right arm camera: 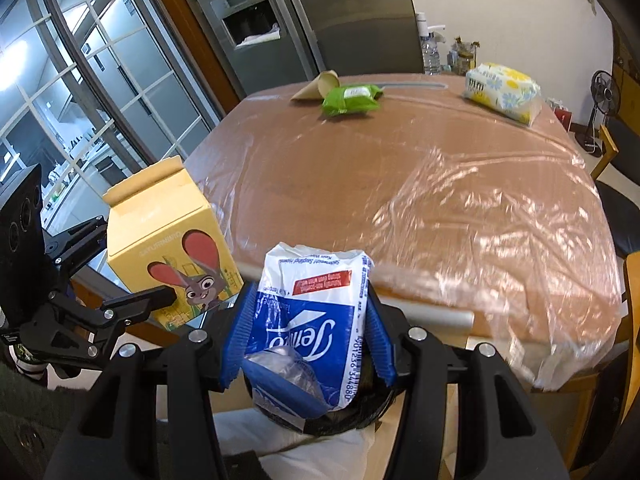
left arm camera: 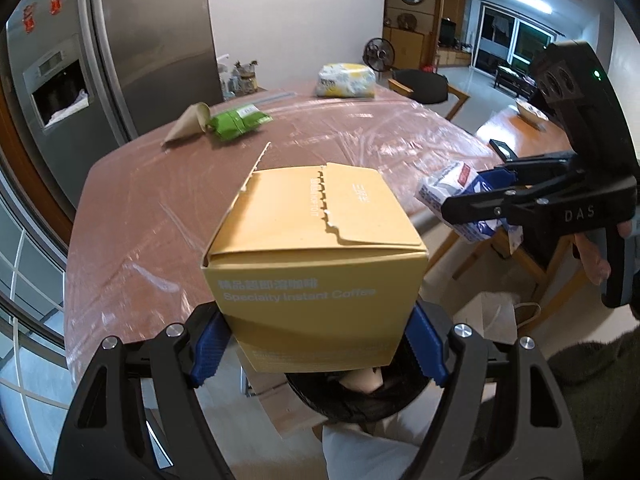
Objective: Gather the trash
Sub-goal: 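Carry the cardboard box and tissue pack with both tools toward the trash bin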
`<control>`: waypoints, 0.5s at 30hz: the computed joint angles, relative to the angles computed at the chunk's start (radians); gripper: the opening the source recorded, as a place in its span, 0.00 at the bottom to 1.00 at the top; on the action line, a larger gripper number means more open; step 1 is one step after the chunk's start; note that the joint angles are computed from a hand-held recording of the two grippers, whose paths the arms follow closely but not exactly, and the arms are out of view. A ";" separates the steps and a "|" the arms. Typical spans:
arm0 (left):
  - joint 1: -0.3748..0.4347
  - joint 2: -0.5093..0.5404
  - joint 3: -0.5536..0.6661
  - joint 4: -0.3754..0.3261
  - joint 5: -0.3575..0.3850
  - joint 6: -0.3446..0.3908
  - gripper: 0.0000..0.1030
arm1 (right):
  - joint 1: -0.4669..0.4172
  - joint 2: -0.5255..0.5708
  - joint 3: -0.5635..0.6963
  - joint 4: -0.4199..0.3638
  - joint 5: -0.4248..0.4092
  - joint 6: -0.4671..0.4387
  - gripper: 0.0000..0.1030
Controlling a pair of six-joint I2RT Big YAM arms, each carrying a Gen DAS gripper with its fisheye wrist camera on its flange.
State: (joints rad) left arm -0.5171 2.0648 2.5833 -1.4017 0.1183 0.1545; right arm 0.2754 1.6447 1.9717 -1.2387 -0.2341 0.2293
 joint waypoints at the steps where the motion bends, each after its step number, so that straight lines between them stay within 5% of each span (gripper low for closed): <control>1: -0.001 -0.014 -0.028 0.005 -0.001 0.003 0.75 | 0.001 -0.004 -0.009 -0.003 -0.004 0.002 0.49; 15: -0.019 -0.116 -0.195 0.071 -0.009 0.037 0.75 | 0.026 -0.032 -0.078 -0.011 -0.026 -0.003 0.49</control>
State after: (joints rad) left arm -0.5364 1.9492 2.3886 -1.3307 0.1096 0.1916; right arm 0.3011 1.6126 1.8933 -1.2494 -0.2600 0.2258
